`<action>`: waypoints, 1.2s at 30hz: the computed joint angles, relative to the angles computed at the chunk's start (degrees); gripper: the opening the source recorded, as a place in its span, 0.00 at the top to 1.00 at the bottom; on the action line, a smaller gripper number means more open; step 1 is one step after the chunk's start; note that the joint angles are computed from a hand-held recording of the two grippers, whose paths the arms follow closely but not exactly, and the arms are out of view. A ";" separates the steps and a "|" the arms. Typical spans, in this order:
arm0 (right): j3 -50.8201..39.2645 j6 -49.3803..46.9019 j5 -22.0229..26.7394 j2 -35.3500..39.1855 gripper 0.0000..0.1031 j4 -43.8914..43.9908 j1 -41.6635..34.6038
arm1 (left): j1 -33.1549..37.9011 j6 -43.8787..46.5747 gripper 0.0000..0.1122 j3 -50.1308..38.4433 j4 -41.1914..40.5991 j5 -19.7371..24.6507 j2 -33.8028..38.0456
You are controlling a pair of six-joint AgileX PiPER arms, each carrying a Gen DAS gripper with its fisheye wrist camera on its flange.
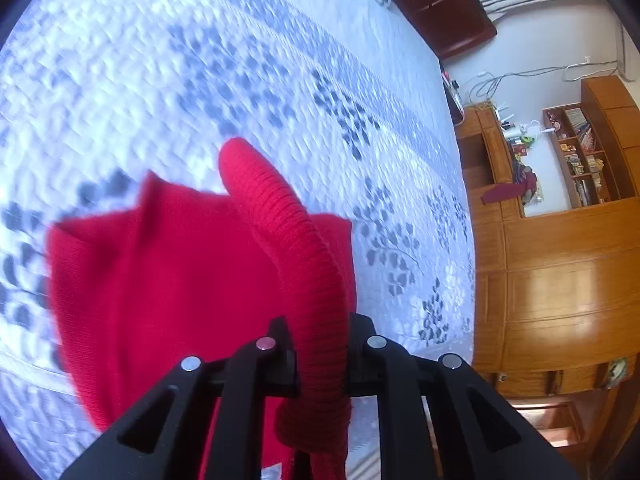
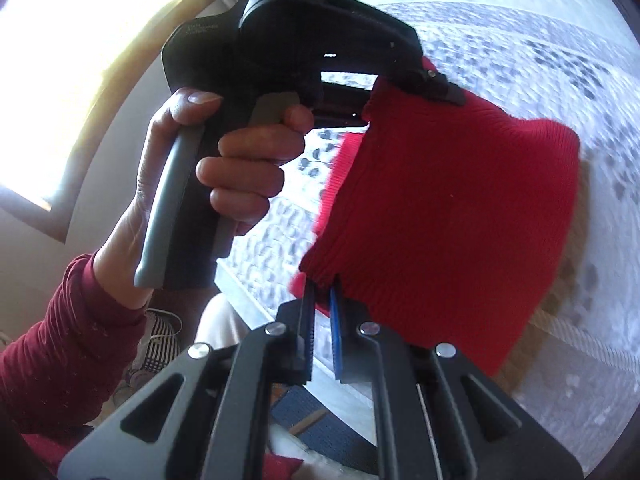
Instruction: Fold small clothes
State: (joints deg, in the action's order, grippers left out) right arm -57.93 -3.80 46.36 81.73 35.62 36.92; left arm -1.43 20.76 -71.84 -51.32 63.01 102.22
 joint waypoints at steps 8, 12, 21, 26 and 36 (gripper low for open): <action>-4.67 0.07 -3.03 12.91 0.94 0.89 6.68 | 8.58 8.98 0.89 4.87 2.47 -0.97 1.41; -4.26 -0.39 -4.73 18.02 0.95 1.83 8.76 | 11.84 14.32 0.89 8.94 3.72 -3.76 3.78; -3.42 -2.48 -7.16 22.03 0.95 3.69 9.86 | 14.17 21.41 0.87 12.93 -0.86 -7.00 5.07; -3.86 -2.52 -6.89 21.79 0.85 3.46 9.96 | 13.02 20.13 0.87 13.64 2.21 -11.81 1.93; 13.12 -4.81 -9.07 3.96 0.74 5.16 0.23 | 12.03 15.53 0.68 22.55 10.18 -10.44 -10.11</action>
State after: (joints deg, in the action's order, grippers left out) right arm -44.81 -8.61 37.29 85.69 40.78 37.15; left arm 10.60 36.30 -49.28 -41.13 52.57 92.11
